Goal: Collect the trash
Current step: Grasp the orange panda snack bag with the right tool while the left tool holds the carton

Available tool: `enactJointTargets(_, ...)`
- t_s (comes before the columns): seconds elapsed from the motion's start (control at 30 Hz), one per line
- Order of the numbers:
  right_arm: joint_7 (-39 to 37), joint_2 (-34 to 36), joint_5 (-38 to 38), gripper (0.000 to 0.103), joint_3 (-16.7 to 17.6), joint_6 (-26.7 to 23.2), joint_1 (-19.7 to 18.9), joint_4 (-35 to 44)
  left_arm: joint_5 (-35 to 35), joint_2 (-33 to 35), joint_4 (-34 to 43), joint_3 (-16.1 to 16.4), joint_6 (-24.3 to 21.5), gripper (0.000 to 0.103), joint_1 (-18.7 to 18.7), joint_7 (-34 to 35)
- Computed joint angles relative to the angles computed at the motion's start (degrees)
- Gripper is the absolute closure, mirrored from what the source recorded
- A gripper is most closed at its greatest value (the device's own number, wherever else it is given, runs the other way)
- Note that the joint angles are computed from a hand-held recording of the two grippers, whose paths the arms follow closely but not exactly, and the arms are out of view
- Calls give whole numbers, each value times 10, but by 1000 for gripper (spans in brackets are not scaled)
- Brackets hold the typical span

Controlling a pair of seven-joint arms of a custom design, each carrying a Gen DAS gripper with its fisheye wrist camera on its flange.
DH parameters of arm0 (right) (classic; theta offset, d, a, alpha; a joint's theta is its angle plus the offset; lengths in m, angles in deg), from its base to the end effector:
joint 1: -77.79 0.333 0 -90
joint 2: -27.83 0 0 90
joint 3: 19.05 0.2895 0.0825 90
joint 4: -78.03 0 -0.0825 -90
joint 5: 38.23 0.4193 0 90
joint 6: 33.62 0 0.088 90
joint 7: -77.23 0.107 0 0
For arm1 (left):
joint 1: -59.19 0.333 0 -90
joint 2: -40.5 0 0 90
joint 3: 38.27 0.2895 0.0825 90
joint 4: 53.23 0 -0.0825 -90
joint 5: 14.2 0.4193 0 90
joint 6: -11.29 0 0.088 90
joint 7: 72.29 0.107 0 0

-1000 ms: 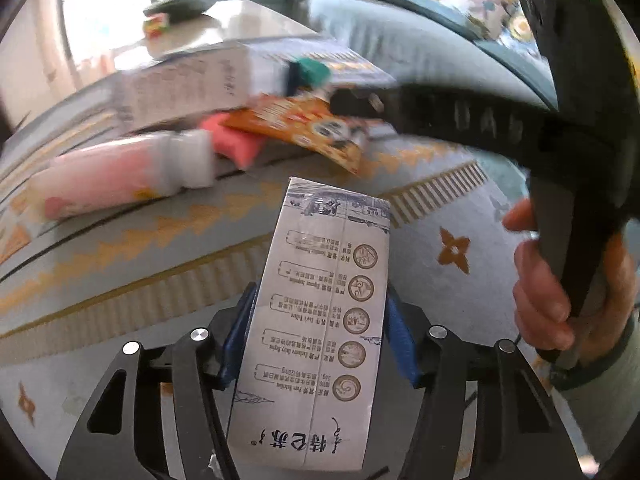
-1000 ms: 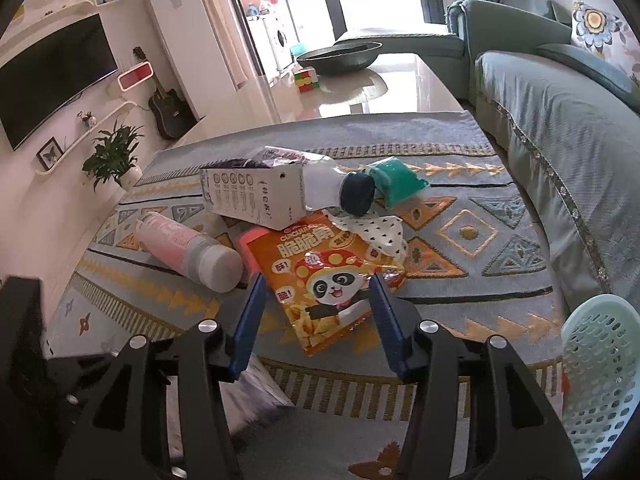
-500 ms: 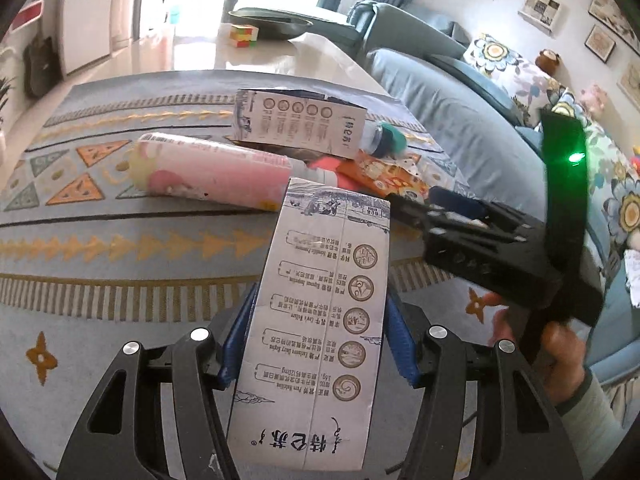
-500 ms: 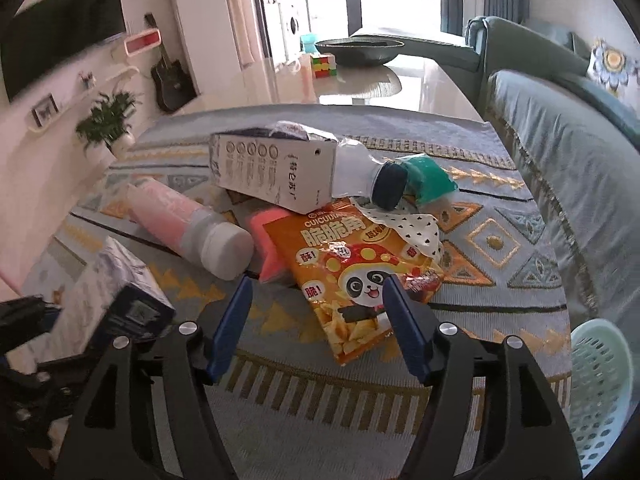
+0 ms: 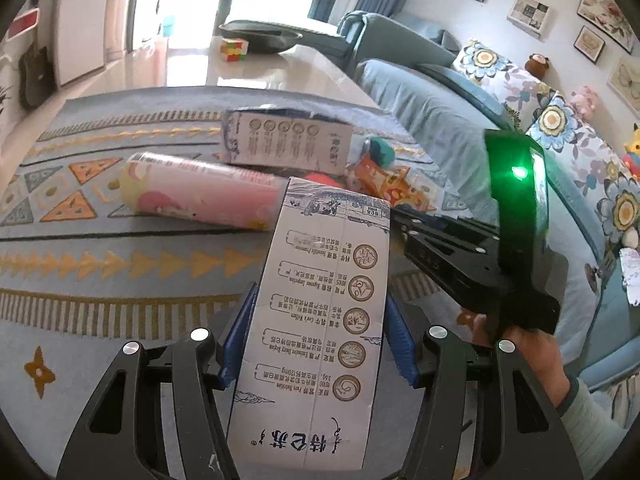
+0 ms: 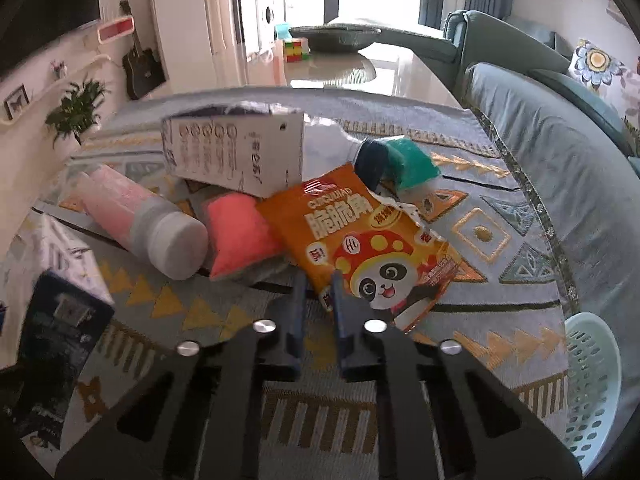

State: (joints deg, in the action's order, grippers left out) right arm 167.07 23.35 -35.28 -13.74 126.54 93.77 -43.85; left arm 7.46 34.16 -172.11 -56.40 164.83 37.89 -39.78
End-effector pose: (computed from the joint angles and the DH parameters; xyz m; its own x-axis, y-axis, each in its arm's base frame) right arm 0.5662 0.2191 0.4893 0.3423 -0.9389 -0.0366 -0.6987 -0.2283 -0.6780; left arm 0.4573 -0.3976 0.5165 -0.0807 -0.9533 0.2909 -0.7693 -0.1260 -0.6264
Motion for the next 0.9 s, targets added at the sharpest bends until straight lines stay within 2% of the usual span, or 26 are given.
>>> enactJointTargets(0.3, -35, -92, 82, 100, -24, 44, -15, -65, 62, 32, 67, -10, 8, 46, -5, -13)
enactJointTargets(0.57, -81, -183, 148, 101, -63, 71, -41, -128, 103, 162, 244, -3, 1, 46, -53, 16)
enactJointTargets(0.63, -99, -197, 167, 101, -79, 58, -42, -136, 110, 203, 298, 5, -13, 46, -73, 30)
enactJointTargets(0.7, -140, -203, 204, 101, -109, 30, -23, -135, 110, 233, 339, 14, -24, 46, -90, 35)
enactJointTargets(0.8, -205, -198, 289, 99, -149, -35, 11, -125, 117, 239, 348, 34, -28, 46, -107, 16)
enactJointTargets(0.87, -215, -189, 287, 93, -128, -55, 0, -123, 122, 223, 329, 42, -27, 46, -108, 1)
enactJointTargets(0.9, -218, -186, 280, 85, -112, -54, -6, -127, 125, 210, 313, 44, -29, 46, -105, -9)
